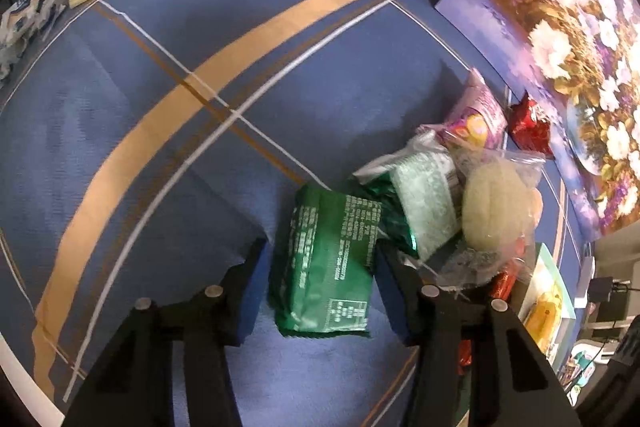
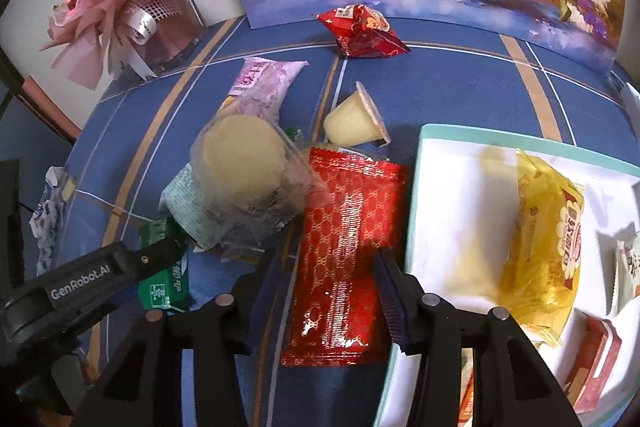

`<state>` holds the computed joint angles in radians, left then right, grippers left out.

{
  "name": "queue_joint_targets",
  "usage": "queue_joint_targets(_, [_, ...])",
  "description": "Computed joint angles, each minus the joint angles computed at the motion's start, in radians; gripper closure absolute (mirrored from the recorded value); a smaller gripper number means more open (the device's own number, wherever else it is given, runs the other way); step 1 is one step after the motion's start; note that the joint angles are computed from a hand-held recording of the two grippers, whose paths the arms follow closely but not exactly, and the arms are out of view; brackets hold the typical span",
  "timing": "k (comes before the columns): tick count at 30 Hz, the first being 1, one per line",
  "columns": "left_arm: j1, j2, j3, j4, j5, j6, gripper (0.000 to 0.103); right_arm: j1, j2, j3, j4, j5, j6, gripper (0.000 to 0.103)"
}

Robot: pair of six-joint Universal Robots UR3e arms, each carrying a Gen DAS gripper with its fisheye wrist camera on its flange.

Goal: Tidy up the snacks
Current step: 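Grasp the green pack with the left tool while the right tool grasps the red patterned bag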

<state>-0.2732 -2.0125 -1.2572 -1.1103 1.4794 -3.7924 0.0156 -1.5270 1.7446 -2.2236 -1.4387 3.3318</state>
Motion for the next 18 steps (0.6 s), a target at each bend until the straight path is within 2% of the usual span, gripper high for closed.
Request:
queue_joint_targets(3, [0.012,0.009,-0.017,0.01,-0.01,-0.008,0.049,0.021,0.011,-0.012,-0.001,0.004,-0.001,0.053])
queue_joint_targets(7, [0.02,0.019,-0.03,0.011,-0.011,0.0,0.049,0.027,0.009,-0.02,-0.001,0.069,-0.01,0.052])
queue_joint_targets(11, [0.024,0.02,-0.029,0.007,-0.011,0.007,0.049,0.071,0.028,-0.06,0.019,-0.029,0.01,0.052])
queue_joint_targets(18, [-0.002,-0.02,0.036,-0.023,0.003,-0.012,0.049,0.058,0.036,-0.06,0.039,-0.073,0.042,0.052])
